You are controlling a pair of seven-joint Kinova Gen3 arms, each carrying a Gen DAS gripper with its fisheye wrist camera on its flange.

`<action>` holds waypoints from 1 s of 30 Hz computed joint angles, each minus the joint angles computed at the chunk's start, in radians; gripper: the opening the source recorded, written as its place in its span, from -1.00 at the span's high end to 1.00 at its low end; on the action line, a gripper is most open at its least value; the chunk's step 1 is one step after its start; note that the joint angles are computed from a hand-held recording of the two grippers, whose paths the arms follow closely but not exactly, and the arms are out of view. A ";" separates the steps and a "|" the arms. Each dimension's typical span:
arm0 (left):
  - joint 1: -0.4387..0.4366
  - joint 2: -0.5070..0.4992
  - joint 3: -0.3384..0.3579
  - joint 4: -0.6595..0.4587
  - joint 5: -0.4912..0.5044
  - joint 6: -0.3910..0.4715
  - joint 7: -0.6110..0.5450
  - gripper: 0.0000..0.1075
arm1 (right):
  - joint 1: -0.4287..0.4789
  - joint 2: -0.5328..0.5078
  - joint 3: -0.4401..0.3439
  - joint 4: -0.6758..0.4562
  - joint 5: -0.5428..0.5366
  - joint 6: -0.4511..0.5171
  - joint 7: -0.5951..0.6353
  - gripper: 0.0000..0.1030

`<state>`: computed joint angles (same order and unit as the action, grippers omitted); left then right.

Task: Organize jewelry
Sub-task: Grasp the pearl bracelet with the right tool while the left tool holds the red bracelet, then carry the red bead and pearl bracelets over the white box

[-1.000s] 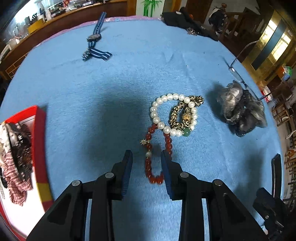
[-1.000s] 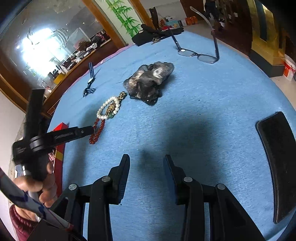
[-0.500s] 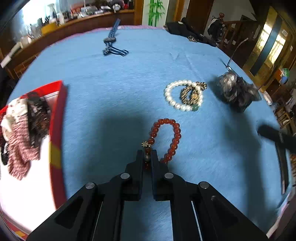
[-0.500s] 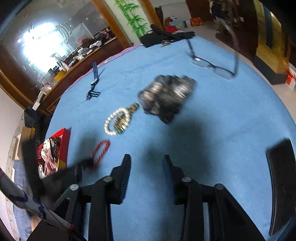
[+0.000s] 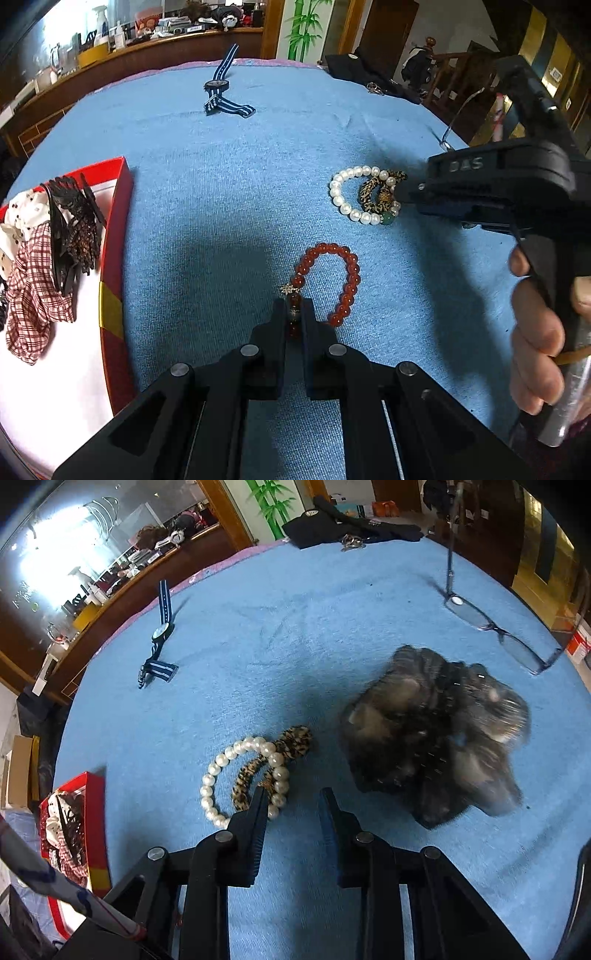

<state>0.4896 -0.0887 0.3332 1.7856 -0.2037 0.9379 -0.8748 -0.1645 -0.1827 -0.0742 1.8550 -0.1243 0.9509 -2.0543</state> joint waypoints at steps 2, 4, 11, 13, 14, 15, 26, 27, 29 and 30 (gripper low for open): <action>-0.002 -0.007 -0.005 0.004 0.014 -0.003 -0.006 0.88 | -0.001 0.022 -0.029 -0.017 0.050 0.012 -0.045 0.61; -0.004 -0.006 -0.005 0.004 0.018 -0.005 -0.008 0.88 | -0.008 0.033 -0.045 -0.024 0.089 0.011 -0.076 0.64; -0.009 -0.008 -0.004 0.007 0.025 -0.010 -0.009 0.87 | -0.070 0.082 -0.105 -0.074 0.276 0.065 -0.190 0.72; -0.011 -0.010 -0.007 0.010 0.031 -0.017 -0.013 0.87 | -0.084 0.075 -0.099 -0.064 0.291 0.058 -0.190 0.72; -0.013 -0.011 -0.010 0.012 0.037 -0.022 -0.016 0.87 | -0.089 0.069 -0.095 -0.055 0.296 0.049 -0.184 0.74; -0.015 -0.011 -0.012 0.014 0.040 -0.027 -0.019 0.87 | -0.092 0.062 -0.096 -0.045 0.304 0.039 -0.185 0.77; -0.025 -0.058 0.014 0.040 0.020 -0.091 -0.017 0.88 | -0.079 -0.216 -0.011 0.109 0.062 -0.122 -0.003 0.81; -0.027 -0.063 0.019 0.041 0.017 -0.096 -0.016 0.88 | -0.079 -0.238 -0.011 0.120 0.044 -0.136 0.010 0.81; -0.032 -0.076 0.025 0.045 0.015 -0.109 -0.014 0.88 | -0.091 -0.287 0.006 0.150 0.002 -0.176 0.051 0.81; -0.035 -0.081 0.026 0.046 0.015 -0.117 -0.016 0.88 | -0.095 -0.308 0.011 0.163 -0.013 -0.190 0.067 0.81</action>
